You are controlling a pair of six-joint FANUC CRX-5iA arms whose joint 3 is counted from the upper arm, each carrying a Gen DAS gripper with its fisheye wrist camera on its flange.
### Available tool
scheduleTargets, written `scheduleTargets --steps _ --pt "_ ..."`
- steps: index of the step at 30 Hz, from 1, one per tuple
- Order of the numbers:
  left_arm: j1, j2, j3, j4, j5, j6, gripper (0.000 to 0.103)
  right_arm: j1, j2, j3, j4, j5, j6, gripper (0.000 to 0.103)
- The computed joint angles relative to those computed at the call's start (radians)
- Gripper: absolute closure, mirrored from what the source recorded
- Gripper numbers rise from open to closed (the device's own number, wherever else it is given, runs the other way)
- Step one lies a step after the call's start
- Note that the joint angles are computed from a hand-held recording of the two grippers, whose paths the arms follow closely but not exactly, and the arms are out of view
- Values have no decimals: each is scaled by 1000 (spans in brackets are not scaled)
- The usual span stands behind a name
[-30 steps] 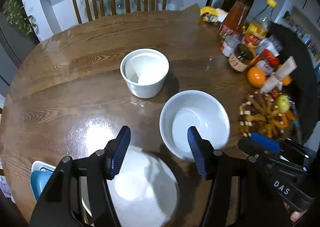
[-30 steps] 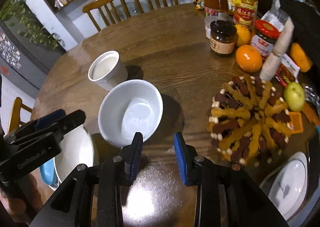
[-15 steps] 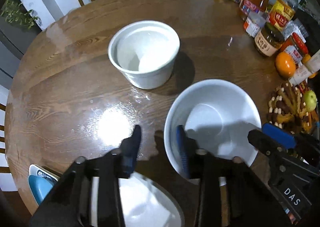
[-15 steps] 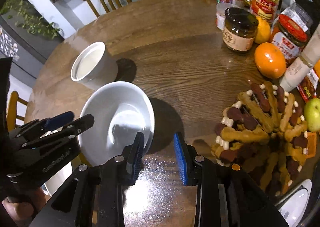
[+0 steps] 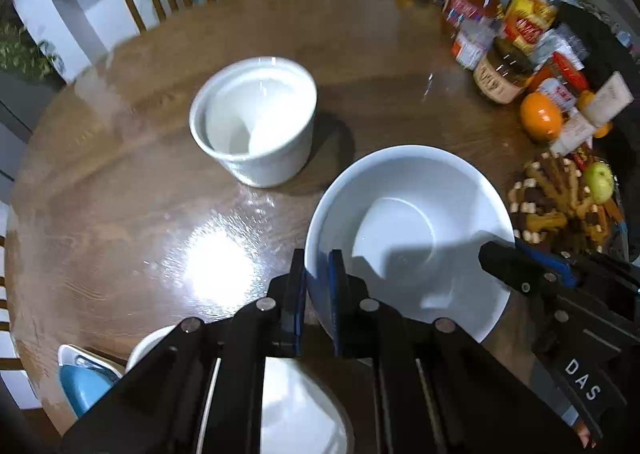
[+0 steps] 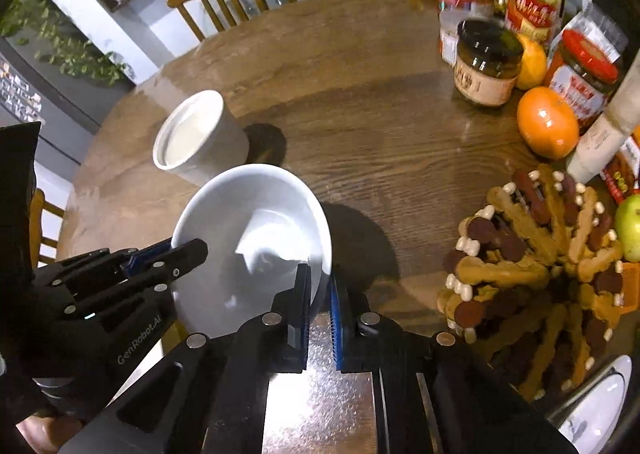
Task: Organize plates and bowls
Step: 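Lower the smaller white bowl into the large white bowl and open the right gripper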
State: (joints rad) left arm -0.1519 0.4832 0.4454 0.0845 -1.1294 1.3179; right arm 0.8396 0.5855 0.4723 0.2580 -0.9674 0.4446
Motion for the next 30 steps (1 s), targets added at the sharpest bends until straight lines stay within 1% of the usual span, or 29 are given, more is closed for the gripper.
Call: scheduleTargets --steps 4,7,10,15,18,22,30 --pt "29 -84 -85 45 51 -51 94 35 -57 -56 75 31 -55 93" --pt "51 -146 -146 63 86 -78 93 66 -78 -65 116 37 -68 93" --pt "79 -206 -210 72 117 -98 94 89 -78 -48 120 37 -58 93" --pt "129 -263 -278 72 119 -108 93 122 -38 25 92 22 -13 93" --pt "154 -276 -300 74 112 -106 93 138 -11 70 58 5 23 93" --pt "172 -279 -319 55 100 -98 93 141 50 159 -5 -42 76 93" --pt "189 -274 -346 37 79 -112 94 140 110 235 -65 -104 101 93"
